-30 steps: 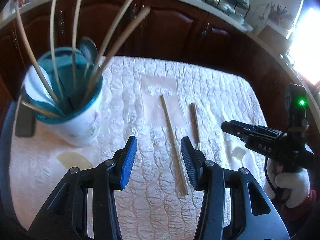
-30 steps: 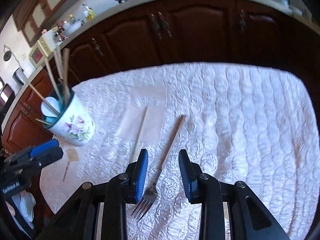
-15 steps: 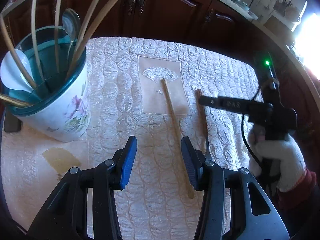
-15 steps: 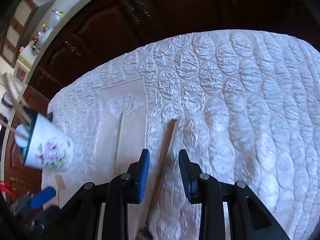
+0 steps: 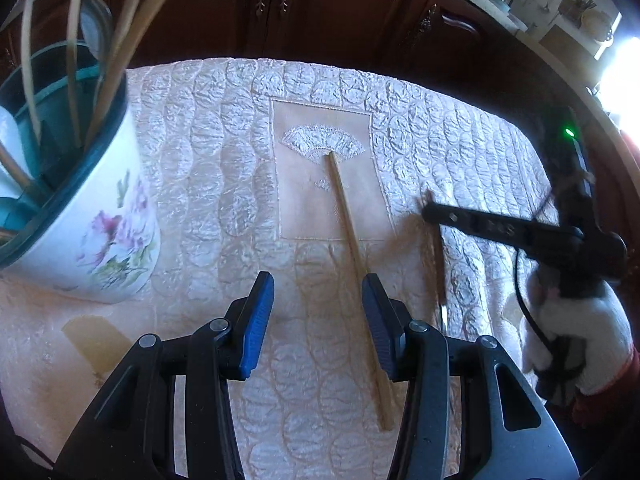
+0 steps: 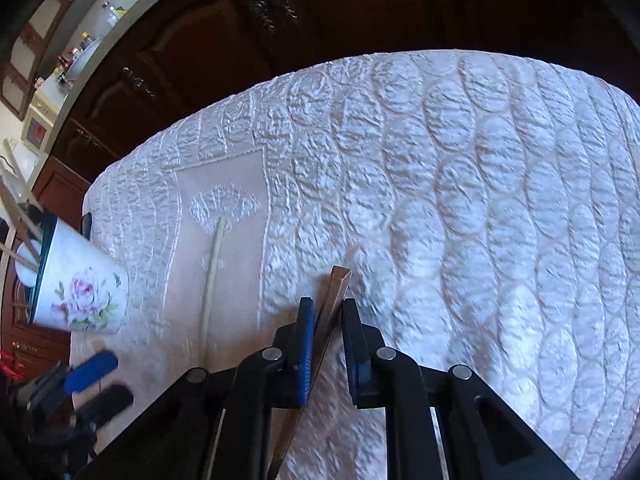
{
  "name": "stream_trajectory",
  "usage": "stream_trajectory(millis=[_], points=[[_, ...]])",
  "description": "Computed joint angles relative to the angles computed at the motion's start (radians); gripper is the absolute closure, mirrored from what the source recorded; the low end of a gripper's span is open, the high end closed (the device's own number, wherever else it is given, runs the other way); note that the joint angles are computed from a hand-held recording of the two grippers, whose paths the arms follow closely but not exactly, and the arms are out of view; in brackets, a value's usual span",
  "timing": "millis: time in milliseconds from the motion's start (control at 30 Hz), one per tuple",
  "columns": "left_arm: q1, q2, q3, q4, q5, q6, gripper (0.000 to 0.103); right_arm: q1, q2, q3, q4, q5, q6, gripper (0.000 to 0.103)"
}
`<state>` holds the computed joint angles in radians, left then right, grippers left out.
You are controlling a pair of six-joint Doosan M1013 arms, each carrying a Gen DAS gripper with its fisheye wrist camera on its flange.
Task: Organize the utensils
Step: 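Grasp a wooden chopstick with the left tool while the right tool grasps a metal fork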
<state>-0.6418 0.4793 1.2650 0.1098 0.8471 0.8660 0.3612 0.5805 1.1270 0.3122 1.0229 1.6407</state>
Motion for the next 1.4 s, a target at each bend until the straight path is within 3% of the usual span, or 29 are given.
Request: stream_trajectory(millis=[433, 800, 1000, 1067, 1133, 1200, 1400], points=[[0.024, 0.097, -0.124, -0.056, 0.051, -0.017, 0.058, -0.046, -0.018, 0.025, 0.048, 0.043, -0.032, 0.088], [0.028, 0.194, -0.259, -0.020, 0.118, -0.018, 0.058, -0.035, 0.010, -0.029, 0.018, 0.095, -0.011, 0.083], [0.031, 0.221, -0.301, -0.015, 0.135, -0.014, 0.058, -0.023, 0.015, -0.030, 0.005, 0.074, 0.003, 0.083], [0.028, 0.224, -0.305, -0.001, 0.135, -0.004, 0.062, -0.016, 0.013, -0.027, -0.015, 0.060, -0.003, 0.086], [0.024, 0.232, -0.318, 0.015, 0.146, 0.002, 0.086, -0.003, 0.015, -0.029, -0.033, 0.045, 0.000, 0.087], [0.029, 0.231, -0.315, -0.010, 0.135, 0.008, 0.095, 0.000, 0.015, -0.025, -0.016, 0.028, -0.005, 0.089], [0.052, 0.147, -0.195, -0.144, -0.001, 0.023, 0.098, -0.003, -0.004, -0.019, 0.057, -0.009, -0.039, 0.091]])
